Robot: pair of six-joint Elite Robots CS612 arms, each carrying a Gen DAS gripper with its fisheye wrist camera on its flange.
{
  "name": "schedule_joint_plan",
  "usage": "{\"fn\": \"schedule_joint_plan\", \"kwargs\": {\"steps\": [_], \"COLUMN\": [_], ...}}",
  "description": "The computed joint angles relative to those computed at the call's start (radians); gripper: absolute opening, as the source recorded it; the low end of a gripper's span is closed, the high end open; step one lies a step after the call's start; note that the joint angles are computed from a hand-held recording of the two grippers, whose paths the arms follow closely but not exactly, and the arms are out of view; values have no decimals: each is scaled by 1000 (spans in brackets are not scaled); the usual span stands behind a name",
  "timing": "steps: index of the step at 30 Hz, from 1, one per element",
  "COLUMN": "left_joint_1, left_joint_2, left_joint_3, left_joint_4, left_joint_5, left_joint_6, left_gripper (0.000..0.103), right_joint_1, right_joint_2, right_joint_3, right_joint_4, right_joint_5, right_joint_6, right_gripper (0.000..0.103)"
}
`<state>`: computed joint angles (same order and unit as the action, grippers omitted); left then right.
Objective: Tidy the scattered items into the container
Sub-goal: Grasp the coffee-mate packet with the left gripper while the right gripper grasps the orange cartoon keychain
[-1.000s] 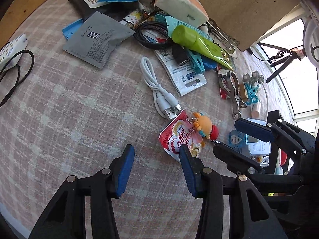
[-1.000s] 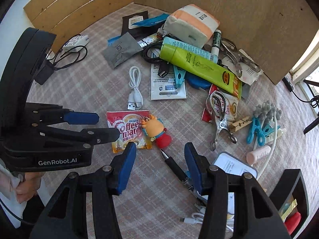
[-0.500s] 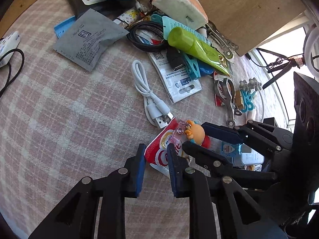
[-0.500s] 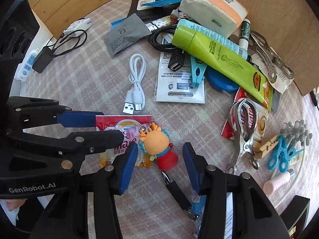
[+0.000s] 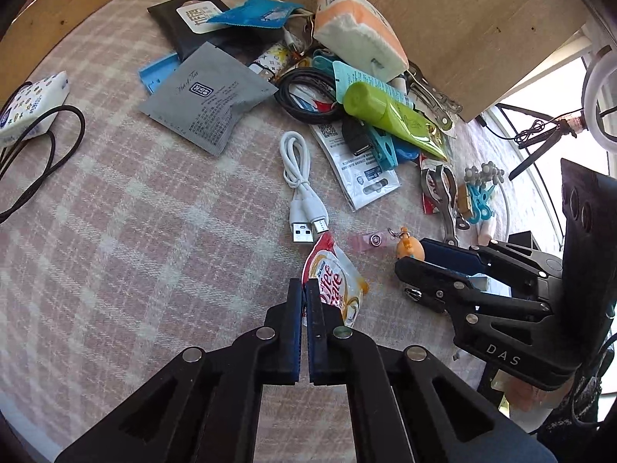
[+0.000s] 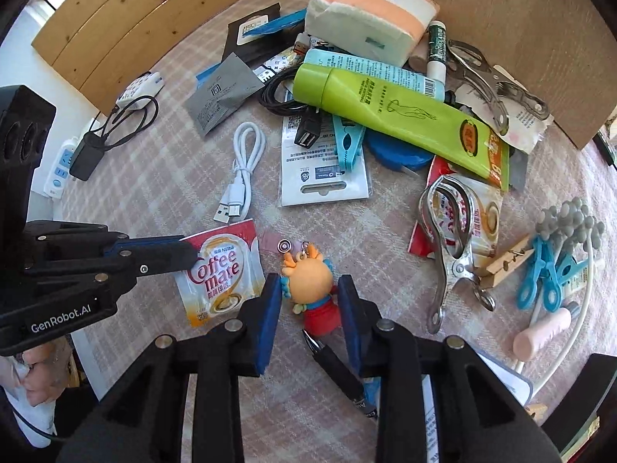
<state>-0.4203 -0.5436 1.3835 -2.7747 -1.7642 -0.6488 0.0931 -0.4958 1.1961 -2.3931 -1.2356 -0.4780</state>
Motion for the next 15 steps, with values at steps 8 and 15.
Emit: {"fn": "schedule_joint_plan", "kwargs": {"steps": [8, 15], "left_joint_1": [-5, -17], "left_joint_2": [-49, -82], "left_joint_3": [51, 51], "left_joint_4": [-44, -64], "left_joint_5": [35, 12], "left_joint_6": [26, 81], "left_gripper": [0, 0], "right_joint_1": [-13, -23], "right_joint_2": [-43, -104], "right_joint_3": [62, 141], "right_joint_4": [-78, -195], "right_joint_5": [52, 65], "right_joint_6": [56, 110], "right_gripper": [29, 29]}}
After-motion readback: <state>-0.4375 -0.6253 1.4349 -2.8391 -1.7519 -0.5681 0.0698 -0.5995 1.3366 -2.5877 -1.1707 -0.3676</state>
